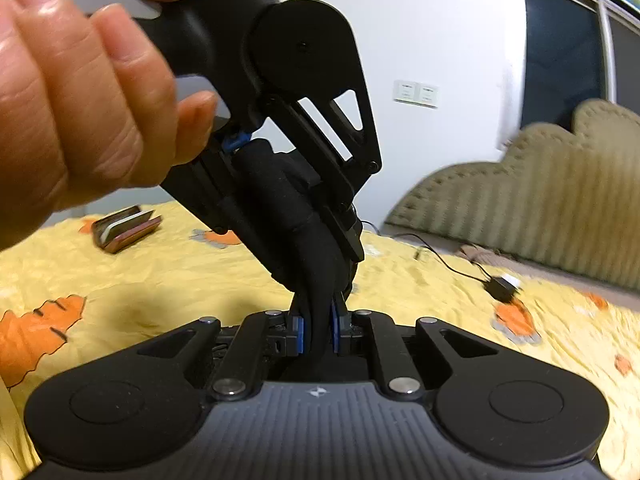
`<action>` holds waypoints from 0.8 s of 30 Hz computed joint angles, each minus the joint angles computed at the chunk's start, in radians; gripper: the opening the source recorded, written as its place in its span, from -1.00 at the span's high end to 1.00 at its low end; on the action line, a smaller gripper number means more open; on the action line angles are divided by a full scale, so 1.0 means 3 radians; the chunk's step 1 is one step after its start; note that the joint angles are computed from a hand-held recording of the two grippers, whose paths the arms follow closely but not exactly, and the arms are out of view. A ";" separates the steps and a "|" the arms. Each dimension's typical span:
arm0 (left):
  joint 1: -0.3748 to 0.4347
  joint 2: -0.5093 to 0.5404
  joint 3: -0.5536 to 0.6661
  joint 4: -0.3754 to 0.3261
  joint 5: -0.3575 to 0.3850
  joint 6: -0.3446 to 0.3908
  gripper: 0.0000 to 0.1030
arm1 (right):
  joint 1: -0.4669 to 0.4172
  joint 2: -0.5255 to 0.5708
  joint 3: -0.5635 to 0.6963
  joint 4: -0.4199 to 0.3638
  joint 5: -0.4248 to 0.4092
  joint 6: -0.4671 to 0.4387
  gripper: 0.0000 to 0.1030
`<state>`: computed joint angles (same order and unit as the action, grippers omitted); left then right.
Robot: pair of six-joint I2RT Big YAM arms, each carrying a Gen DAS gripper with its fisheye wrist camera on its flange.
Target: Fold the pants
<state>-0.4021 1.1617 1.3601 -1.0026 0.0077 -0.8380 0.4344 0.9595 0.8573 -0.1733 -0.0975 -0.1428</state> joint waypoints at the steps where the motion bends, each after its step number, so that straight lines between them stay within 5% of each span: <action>1: -0.0067 0.0053 0.0049 -0.0007 -0.0045 -0.0011 0.65 | -0.0059 -0.0010 -0.0010 -0.0001 -0.0039 0.0027 0.77; 14: -0.0666 0.0939 0.0763 -0.0096 -0.0229 -0.0040 0.65 | -0.0908 -0.0121 -0.0202 0.0013 -0.0444 0.0317 0.77; 24: -0.0911 0.1675 0.1297 -0.0261 -0.0151 0.0006 0.64 | -0.1545 0.0019 -0.0244 -0.0170 -0.0966 0.0842 0.77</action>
<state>-0.6753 1.6641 1.7491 -1.0810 -0.0375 -0.8362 -0.0291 0.9652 0.7840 -0.2243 -0.3872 0.1099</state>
